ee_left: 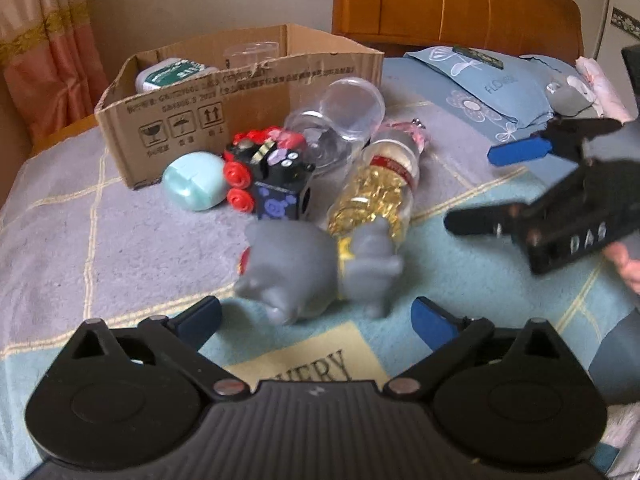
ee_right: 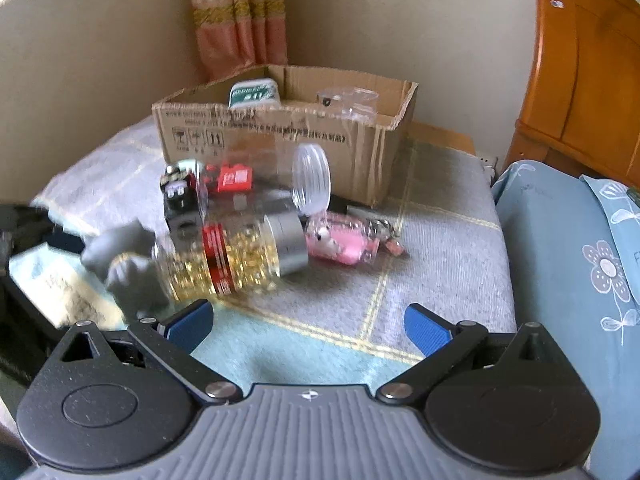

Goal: Organize rigid objects
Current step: 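Close the left tool around the grey elephant figure and lift it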

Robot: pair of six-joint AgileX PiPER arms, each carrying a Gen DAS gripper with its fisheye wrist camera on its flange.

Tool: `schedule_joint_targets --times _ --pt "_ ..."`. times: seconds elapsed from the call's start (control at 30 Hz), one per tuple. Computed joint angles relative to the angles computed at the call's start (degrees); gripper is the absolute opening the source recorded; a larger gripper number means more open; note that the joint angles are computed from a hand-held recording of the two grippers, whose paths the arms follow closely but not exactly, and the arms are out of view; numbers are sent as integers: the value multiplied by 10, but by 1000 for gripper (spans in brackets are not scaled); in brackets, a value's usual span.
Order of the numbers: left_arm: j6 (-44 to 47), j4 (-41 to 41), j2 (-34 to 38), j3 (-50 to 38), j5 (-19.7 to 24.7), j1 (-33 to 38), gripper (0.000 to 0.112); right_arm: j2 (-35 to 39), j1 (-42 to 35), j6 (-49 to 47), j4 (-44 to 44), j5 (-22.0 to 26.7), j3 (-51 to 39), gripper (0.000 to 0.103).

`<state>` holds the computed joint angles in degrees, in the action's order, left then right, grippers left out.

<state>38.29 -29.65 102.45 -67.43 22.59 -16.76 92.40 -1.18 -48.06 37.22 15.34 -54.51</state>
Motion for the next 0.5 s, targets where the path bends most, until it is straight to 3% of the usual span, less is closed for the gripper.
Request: schedule_joint_targets --times 0.17,0.4,0.5 --pt "-23 15 -9 18 -46 -11 97 14 -19 -139 72 35 3 103" --pt "22 -49 -5 2 -16 12 81 30 -25 -246 140 81 -18 103" --pt "-9 -3 -8 0 -18 11 77 37 -17 -268 154 86 -31 103"
